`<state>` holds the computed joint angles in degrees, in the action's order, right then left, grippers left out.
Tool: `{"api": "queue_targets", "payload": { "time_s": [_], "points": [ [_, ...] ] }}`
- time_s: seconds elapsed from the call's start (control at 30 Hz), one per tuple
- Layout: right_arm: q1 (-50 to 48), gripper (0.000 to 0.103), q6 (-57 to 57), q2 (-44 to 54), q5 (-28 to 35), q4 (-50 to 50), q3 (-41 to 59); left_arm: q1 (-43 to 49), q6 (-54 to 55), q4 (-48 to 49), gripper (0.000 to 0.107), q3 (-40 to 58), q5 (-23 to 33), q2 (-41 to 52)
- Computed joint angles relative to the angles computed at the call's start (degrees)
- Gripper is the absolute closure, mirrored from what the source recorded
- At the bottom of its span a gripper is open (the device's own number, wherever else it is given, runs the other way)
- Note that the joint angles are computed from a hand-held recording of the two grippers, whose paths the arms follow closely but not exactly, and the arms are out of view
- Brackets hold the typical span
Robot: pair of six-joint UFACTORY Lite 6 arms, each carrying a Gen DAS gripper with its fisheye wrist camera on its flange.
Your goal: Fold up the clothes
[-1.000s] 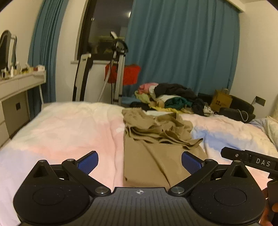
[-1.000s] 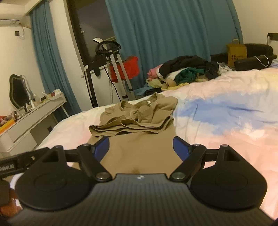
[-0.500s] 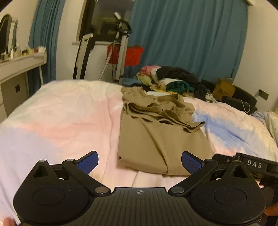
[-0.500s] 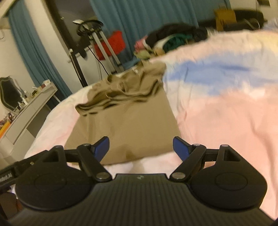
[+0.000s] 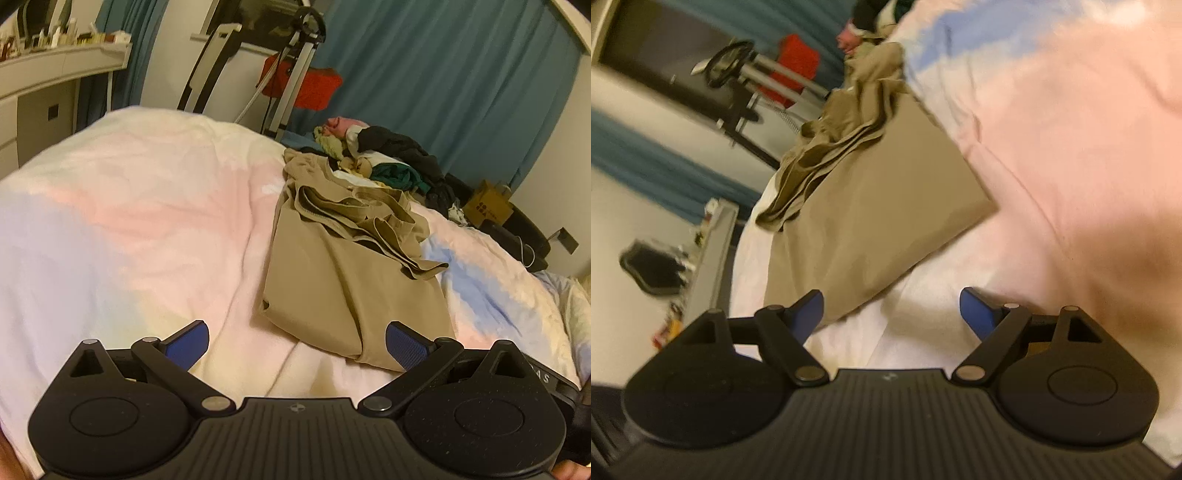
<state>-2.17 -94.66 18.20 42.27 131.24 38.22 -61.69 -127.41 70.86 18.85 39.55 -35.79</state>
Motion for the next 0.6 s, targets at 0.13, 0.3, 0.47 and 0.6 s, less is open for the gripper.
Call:
{"api": "queue_targets", "payload": {
  "time_s": [0.13, 0.3, 0.47, 0.6],
  "points": [
    [-2.9, 0.019, 3.28, 4.86, 6.96, 2.44, 1.25, 0.74, -1.6, 0.54, 0.004, -0.1, -1.99, 0.48],
    [-4.97, 0.02, 6.77, 11.76, 14.21, 6.72, 4.23, 1.52, -3.35, 1.14, 0.004, -0.26, -3.67, 1.05],
    [-5.83, 0.039, 9.61, 17.15, 17.31, 8.67, 8.86, 3.67, -6.99, 3.92, 0.004, -1.89, -7.56, -0.92],
    [-8.43, 0.068, 17.2, 21.54, 16.86, 5.17, 12.67, 9.99, -15.35, 13.97, 0.004, -5.03, -18.58, -5.18]
  ]
}}
